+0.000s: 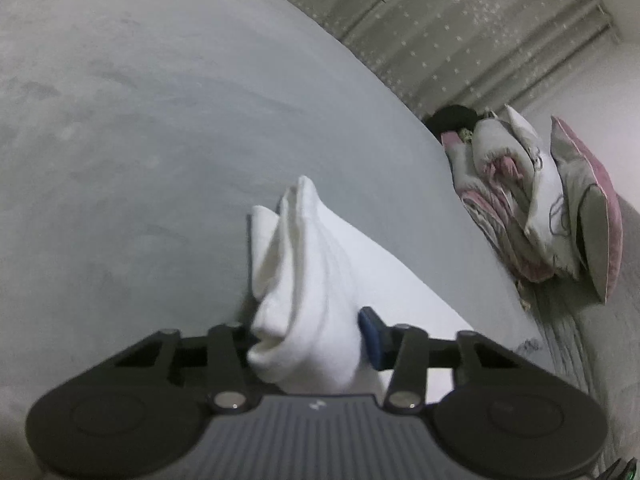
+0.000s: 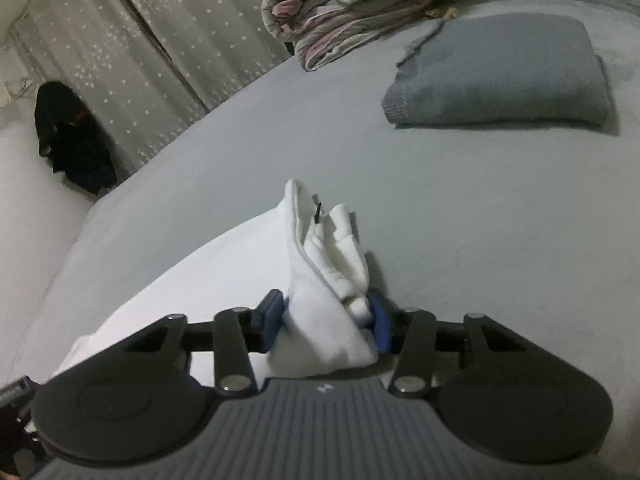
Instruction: Fold clothes
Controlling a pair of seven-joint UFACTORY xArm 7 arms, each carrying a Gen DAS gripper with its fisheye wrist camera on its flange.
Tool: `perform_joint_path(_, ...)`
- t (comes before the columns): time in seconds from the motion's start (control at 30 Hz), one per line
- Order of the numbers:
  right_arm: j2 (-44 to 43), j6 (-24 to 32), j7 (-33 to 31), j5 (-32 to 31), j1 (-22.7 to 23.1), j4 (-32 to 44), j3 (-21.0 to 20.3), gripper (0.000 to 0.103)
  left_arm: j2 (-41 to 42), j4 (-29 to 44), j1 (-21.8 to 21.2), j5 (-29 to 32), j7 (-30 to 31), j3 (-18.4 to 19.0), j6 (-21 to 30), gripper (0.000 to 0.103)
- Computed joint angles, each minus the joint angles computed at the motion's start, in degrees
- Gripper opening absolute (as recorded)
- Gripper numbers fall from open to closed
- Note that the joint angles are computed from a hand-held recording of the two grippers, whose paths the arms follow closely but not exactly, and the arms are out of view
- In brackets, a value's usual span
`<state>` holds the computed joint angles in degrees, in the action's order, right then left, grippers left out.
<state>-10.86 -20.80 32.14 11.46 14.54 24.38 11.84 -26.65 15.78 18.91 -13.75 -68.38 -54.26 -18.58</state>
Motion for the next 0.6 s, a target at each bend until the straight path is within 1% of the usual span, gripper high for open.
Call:
perform_joint_path(0.03,0.37,-0.83,3.55,-4.08,2.7,-0.21,-4.07,0.035,-0.1,-0.03,0.45,-0.34,-0.37,-0.69,-0.31,0.036)
perform_joint_path(0.07,0.54,-1.68,7.25,-7.96,4.66,-0.51,-7.44,0.034,-0.2,-0.07,0.91,-0.68,-0.75,-1.41,-0.63,0.031)
perform_joint_path(0.1,0.52,-2.56,10.21,-10.73,5.55,-0.88,-9.4,0.033,-0.39,-0.14,0.93,-1.06,-1.28,-1.73,-1.03,0.028)
perform_joint_path(0.17,-0.27,-3.16,14.19,-13.66,5.68,-1.51,-10.66,0.031,-0.79,-0.26,0.97,-1.88,-2.29,-2.41,-1.81,0.026)
perform_joint_path(0.23,-2.03,-2.69,15.79,-15.07,5.18,-1.96,-10.52,0.03,-2.68,-0.49,-1.29,-1.79,-2.49,-0.57,-0.67,0.026)
perform_joint_path(0.27,-3.41,-1.94,16.19,-16.46,5.32,-2.24,-11.02,0.03,-3.77,-0.95,-3.08,-1.55,-2.85,0.82,-0.2,0.026)
perform_joint_path(0.33,-6.07,0.53,15.68,-17.89,5.56,-2.41,-11.18,0.03,-6.55,-1.56,-7.75,0.13,-2.67,5.2,2.75,0.026)
perform_joint_path(0.4,-9.47,3.78,15.49,-19.33,7.76,-3.03,-13.35,0.03,-9.85,-2.25,-12.23,1.81,-2.97,9.02,6.97,0.026)
perform_joint_path(0.47,-12.68,7.07,14.78,-18.55,9.31,-3.7,-14.15,0.03,-13.1,-2.75,-16.27,3.34,-3.08,12.33,11.28,0.026)
perform_joint_path(0.53,-15.8,10.39,14.35,-16.79,10.18,-4.54,-13.92,0.03,-16.1,-3.63,-20.4,3.75,-4.42,15.37,14.97,0.026)
perform_joint_path(0.6,-19.03,14.6,14.07,-14.92,11.06,-5.32,-13.58,0.03,-20.02,-4.57,-23.66,4.33,-5.96,16.84,19.18,0.026)
